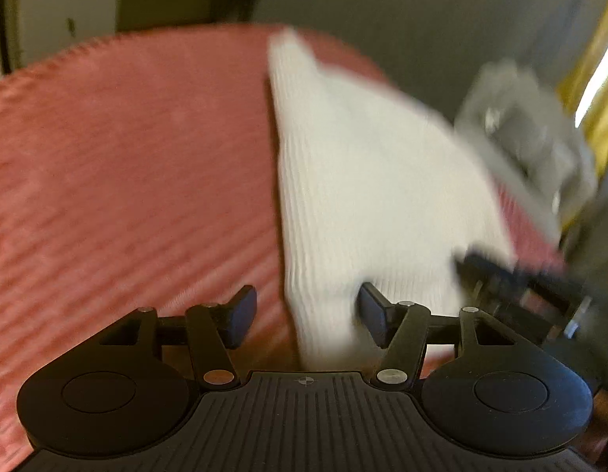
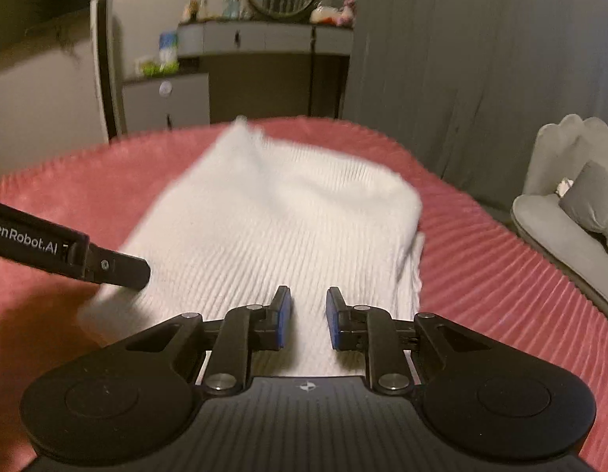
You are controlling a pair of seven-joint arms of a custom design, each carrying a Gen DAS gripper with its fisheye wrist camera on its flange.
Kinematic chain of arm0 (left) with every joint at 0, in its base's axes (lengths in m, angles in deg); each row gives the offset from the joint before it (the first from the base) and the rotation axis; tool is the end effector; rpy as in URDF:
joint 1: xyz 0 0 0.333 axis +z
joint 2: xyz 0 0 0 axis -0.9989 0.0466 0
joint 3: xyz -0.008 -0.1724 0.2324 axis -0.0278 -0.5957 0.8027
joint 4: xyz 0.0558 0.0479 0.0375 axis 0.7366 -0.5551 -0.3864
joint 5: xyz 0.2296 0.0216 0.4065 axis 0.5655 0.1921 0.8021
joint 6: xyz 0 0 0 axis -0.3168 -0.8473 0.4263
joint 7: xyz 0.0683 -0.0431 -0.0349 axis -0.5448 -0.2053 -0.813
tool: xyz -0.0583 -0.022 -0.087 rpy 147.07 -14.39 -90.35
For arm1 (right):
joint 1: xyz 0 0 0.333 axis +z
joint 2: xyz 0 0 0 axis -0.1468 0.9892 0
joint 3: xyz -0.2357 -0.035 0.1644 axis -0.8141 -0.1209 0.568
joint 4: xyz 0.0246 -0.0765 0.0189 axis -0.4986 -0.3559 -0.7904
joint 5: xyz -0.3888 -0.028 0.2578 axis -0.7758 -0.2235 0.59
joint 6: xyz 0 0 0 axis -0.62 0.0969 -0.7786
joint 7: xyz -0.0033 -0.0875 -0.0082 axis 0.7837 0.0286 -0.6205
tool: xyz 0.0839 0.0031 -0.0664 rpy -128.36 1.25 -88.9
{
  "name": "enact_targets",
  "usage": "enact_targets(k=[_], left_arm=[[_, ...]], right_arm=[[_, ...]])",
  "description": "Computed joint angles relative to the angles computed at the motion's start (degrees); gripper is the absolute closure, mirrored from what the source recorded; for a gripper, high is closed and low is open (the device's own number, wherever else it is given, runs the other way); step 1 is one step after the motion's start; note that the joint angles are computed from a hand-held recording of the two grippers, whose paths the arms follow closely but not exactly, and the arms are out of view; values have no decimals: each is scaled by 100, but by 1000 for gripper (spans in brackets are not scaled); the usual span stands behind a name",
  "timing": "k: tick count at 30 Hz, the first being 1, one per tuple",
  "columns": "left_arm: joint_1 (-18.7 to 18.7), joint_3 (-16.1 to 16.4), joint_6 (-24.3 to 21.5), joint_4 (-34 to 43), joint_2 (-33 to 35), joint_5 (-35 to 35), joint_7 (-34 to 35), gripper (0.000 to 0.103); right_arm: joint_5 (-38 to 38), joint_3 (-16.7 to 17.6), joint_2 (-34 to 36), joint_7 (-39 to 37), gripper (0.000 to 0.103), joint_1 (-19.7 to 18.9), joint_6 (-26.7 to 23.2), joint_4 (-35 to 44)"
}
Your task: Fold small clothes
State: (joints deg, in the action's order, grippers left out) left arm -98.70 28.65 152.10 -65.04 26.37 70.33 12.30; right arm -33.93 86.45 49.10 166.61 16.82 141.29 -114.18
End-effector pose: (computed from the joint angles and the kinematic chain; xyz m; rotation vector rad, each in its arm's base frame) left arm 0.5720 -0.2393 0.4925 -1.9232 2.0169 -0.9918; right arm 0.4826 0.4108 0.4703 -1.8099 1.4237 -0.8511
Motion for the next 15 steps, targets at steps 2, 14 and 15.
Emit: enact_targets(k=[2, 14, 15], left_arm=[[-14, -29, 241, -157, -89, 99, 118, 37], [545, -402, 501, 937, 694, 1816, -1833, 38], [488, -369, 454, 1134, 914, 2056, -2038, 38]], right_arm=[[-139, -3, 46, -88, 86, -5, 30, -21], [-158, -4, 391, 255, 85, -164, -362, 828], [-228, -45, 543, 297, 85, -119, -451, 990]])
